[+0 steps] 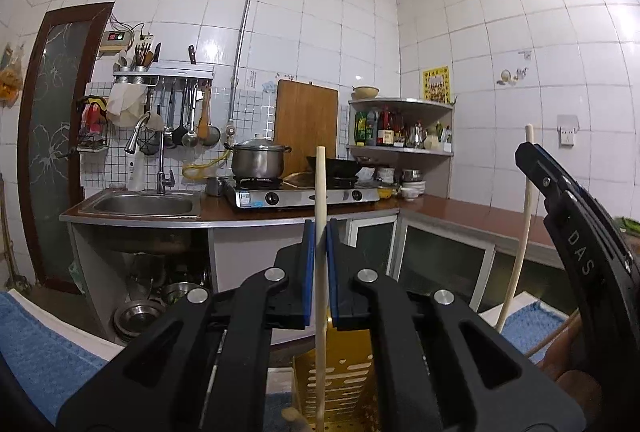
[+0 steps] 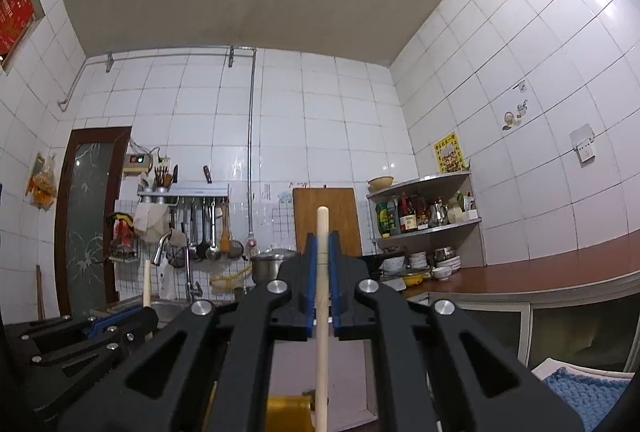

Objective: Organize utensils
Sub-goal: 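Lower the left tool's chopstick into the holder and open while the right tool does likewise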

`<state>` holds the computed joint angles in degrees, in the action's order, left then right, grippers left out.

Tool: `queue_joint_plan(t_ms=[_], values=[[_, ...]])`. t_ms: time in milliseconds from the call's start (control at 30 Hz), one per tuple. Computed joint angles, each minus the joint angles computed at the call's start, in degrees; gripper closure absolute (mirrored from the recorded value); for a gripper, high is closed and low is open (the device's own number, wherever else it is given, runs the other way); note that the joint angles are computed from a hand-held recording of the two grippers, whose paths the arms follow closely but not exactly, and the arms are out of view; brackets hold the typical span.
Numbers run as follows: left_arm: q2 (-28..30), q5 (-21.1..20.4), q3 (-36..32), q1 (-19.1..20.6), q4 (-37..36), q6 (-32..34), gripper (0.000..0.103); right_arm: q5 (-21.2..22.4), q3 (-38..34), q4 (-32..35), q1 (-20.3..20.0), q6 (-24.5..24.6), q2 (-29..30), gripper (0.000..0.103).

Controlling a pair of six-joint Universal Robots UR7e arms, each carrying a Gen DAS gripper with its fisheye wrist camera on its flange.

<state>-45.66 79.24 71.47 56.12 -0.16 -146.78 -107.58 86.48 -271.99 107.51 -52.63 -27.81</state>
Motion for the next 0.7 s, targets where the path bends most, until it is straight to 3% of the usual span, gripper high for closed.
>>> queue_joint_plan(t_ms=[333,700], values=[[0.7,-1.4,-1.0,0.6,4.7,-0.2,0.099,-1.7,5.3,2.7,-1.4,2.1,-1.2,0.097],[0.7,-3.9,-4.4,1.1,14.3,-5.1,0.098,-5.5,10.2,7.0,0.8,2.9,-4.7,0.097]])
